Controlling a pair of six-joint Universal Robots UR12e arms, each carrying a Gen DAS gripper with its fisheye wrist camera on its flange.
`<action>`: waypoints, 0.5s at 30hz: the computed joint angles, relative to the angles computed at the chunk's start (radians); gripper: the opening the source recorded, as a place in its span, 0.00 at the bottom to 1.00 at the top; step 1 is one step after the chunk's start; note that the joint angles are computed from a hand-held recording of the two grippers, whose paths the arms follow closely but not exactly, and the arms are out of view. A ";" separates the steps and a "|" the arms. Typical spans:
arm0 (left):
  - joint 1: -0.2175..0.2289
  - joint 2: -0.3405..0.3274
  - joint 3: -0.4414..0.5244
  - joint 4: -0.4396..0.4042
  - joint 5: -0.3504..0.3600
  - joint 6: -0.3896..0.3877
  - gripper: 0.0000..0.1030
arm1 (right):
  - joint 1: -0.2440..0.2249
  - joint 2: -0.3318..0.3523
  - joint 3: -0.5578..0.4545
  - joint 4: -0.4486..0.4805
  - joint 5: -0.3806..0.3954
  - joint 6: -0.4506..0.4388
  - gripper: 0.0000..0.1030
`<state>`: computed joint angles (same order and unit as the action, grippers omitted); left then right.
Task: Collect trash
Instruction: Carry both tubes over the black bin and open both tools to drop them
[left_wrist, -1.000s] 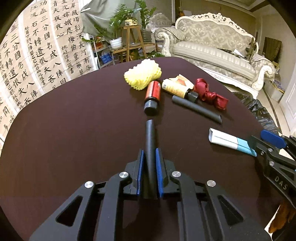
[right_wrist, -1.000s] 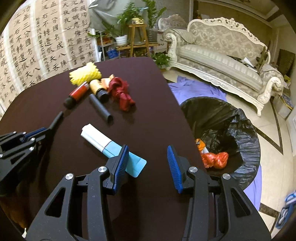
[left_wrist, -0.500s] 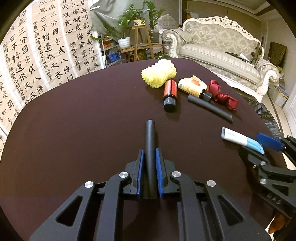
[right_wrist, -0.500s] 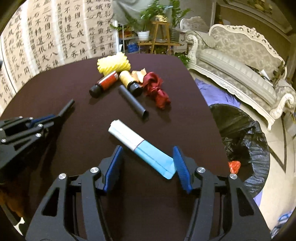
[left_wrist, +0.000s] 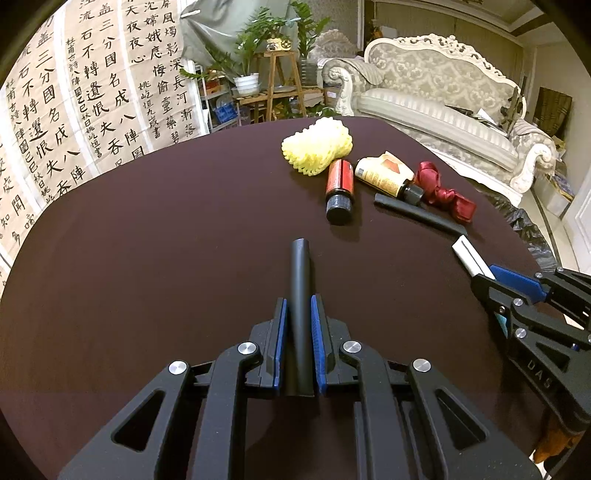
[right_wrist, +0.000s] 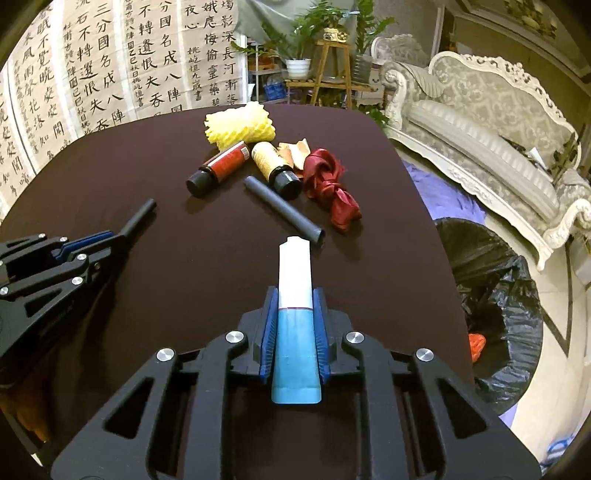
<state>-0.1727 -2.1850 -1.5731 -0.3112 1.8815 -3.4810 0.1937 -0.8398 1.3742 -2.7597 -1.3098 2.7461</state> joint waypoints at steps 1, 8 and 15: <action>0.000 -0.001 0.001 0.003 -0.002 0.001 0.14 | -0.001 -0.001 0.002 0.000 0.003 0.002 0.16; -0.003 -0.001 -0.002 0.045 -0.012 0.006 0.14 | -0.011 -0.017 0.030 -0.055 0.040 0.034 0.16; -0.014 -0.005 0.002 0.101 -0.015 0.017 0.14 | -0.034 -0.024 0.045 -0.143 0.048 0.116 0.16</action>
